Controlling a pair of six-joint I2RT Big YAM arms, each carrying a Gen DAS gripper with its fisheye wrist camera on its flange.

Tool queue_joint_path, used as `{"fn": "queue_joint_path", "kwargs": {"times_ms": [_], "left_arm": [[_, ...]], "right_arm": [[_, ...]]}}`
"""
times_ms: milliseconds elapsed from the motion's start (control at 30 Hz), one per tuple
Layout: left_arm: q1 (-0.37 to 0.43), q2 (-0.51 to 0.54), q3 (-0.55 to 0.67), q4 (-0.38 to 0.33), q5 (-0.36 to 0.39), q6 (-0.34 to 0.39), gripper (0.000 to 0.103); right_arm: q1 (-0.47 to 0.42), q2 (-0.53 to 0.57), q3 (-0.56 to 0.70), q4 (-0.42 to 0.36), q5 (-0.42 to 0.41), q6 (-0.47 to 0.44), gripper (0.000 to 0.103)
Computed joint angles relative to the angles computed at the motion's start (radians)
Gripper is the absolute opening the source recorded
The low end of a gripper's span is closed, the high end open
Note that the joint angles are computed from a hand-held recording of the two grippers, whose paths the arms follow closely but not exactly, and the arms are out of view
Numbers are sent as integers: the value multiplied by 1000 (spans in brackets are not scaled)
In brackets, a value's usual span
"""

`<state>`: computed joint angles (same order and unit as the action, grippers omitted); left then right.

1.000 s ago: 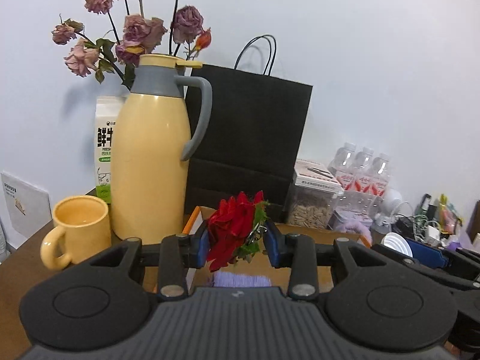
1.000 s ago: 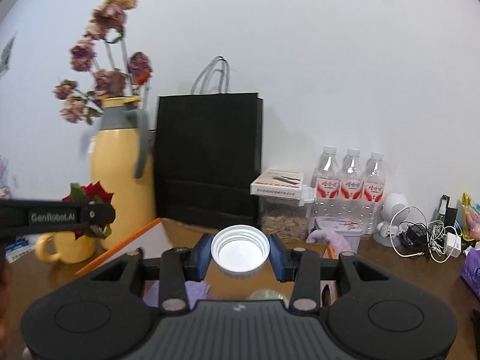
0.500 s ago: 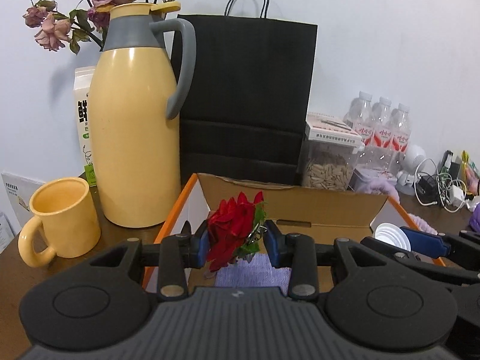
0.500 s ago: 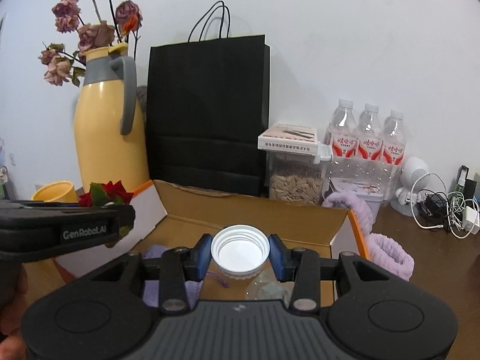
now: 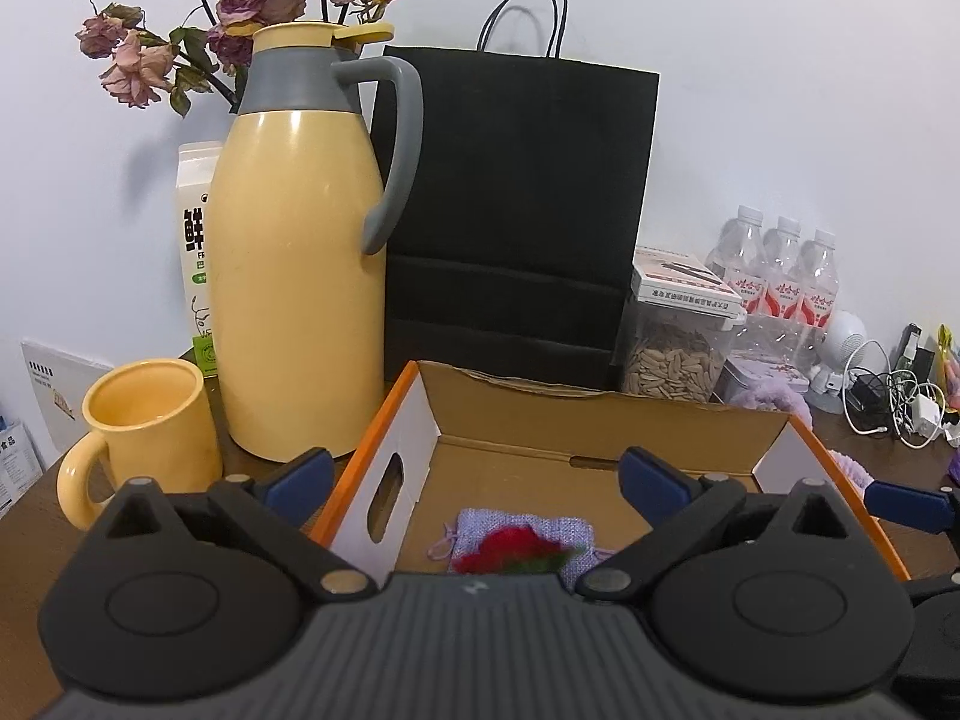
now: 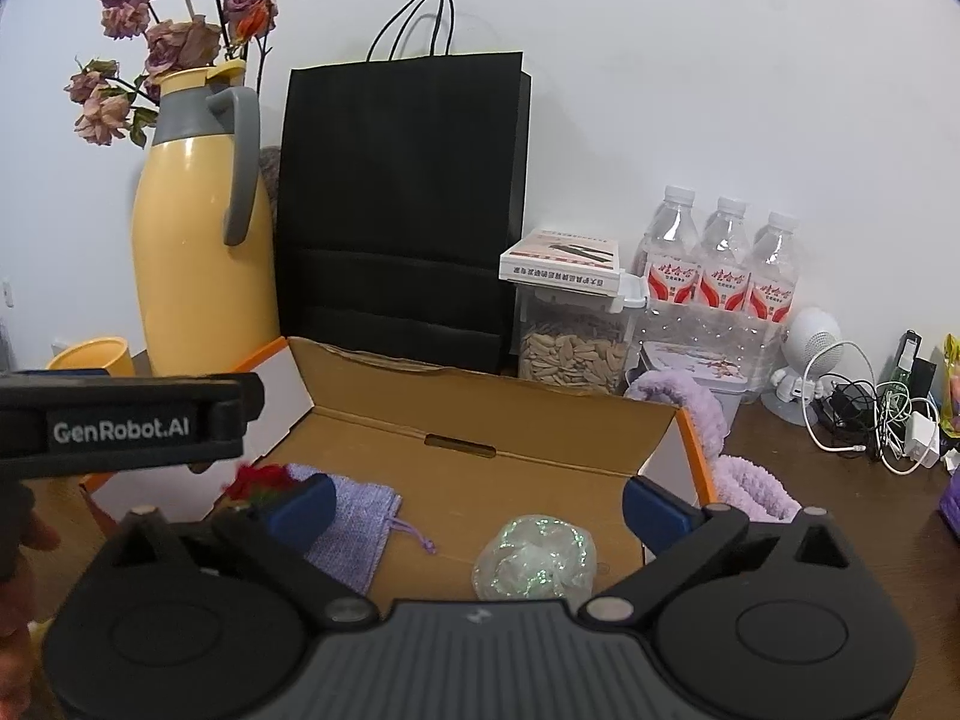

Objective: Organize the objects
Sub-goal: 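Drop the rose and cap into the box, opening both tools, then grasp the navy zip case with the right tool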

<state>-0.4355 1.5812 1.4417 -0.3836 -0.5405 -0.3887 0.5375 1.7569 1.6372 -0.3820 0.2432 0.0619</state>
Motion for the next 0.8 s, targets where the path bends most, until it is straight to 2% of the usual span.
{"fn": "queue_joint_path", "kwargs": {"times_ms": [400,567,800], "left_arm": [[-14,-44,-36,38,-1,12,103],[-30,-93,-85,79,-16,44,103],[-59,-171,-148,52,-49,26,103]], "right_arm": [[-1,-63,-68,41,9,4,103],[0,-115,-129,103,13,-3,103],[20,-203,-222,142,27,-20,103]]}}
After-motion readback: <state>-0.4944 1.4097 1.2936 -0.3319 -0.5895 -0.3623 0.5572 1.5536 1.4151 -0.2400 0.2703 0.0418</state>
